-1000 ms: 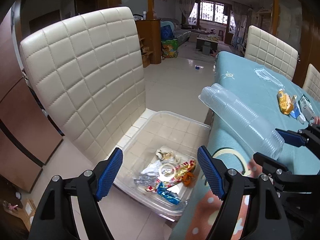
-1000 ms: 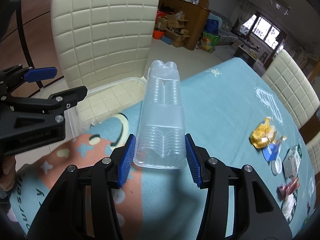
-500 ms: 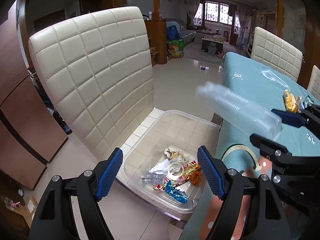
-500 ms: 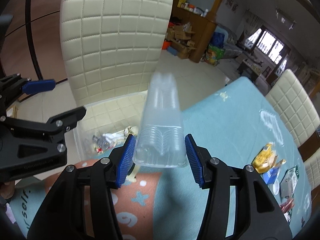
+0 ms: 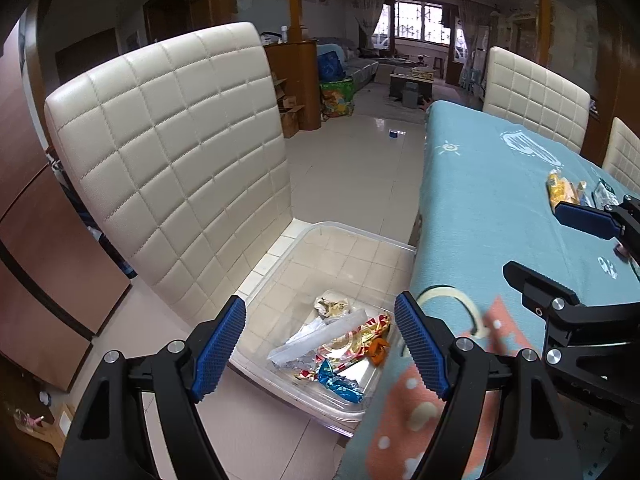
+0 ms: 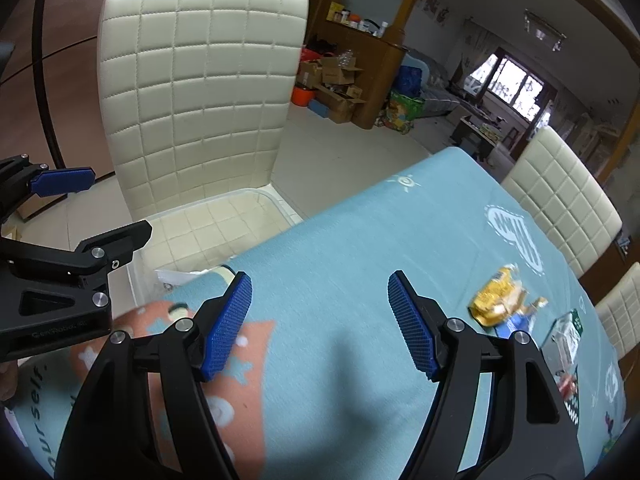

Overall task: Collect trash
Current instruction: 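Grasp the white tissue with right tool while left tool grasps the yellow snack wrapper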

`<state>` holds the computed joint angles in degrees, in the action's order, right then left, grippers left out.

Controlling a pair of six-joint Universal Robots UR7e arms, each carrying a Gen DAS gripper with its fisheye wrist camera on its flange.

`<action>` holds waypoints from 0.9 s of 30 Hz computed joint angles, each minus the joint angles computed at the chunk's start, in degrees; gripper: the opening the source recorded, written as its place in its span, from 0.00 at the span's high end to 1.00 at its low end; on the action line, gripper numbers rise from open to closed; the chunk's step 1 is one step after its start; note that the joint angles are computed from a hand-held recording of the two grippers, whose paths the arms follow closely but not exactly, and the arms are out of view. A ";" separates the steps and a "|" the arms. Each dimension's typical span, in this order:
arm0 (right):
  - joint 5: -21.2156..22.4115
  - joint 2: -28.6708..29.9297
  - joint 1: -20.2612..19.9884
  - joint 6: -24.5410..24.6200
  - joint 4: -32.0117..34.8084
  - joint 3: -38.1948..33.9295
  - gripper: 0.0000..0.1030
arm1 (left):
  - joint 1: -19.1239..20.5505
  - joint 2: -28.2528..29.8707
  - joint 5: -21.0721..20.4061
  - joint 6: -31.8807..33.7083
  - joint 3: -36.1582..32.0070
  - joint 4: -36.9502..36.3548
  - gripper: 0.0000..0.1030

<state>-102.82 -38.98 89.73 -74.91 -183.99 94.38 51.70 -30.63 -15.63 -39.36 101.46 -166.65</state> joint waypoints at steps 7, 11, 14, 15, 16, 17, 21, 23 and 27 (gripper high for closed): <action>1.22 -3.24 -2.02 2.97 0.26 0.52 0.24 | -1.75 1.68 -0.68 1.28 -2.95 2.47 0.27; 1.45 -5.15 -3.76 4.88 1.08 0.00 0.24 | -2.68 2.96 -1.90 3.51 -4.90 2.09 0.27; 1.30 -6.03 -5.04 6.19 1.68 -1.04 0.24 | -3.42 4.11 -2.07 4.28 -6.69 3.22 0.27; 1.14 -6.41 -5.64 6.97 2.09 -1.61 0.24 | -3.67 4.60 -2.26 4.74 -7.44 3.49 0.27; 0.97 -6.75 -6.21 7.80 2.62 -2.24 0.24 | -3.78 4.91 -2.43 5.15 -7.88 3.46 0.27; 0.88 -6.99 -6.57 8.35 3.00 -2.63 0.24 | -4.00 5.52 -2.74 5.74 -8.85 3.72 0.27; 0.06 -7.99 -8.56 11.26 5.37 -5.31 0.24 | -4.78 8.11 -3.03 7.80 -13.02 5.84 0.25; -1.03 -8.04 -9.55 12.14 5.74 -6.74 0.24 | -5.09 9.60 -3.15 9.55 -15.24 6.02 0.22; -2.22 -8.32 -11.37 14.39 7.78 -9.18 0.24 | -5.55 12.95 -3.91 13.53 -20.42 6.21 0.21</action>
<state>-105.04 -47.30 78.37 -60.52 -176.21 85.20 46.15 -17.68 -19.53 -25.82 81.04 -160.44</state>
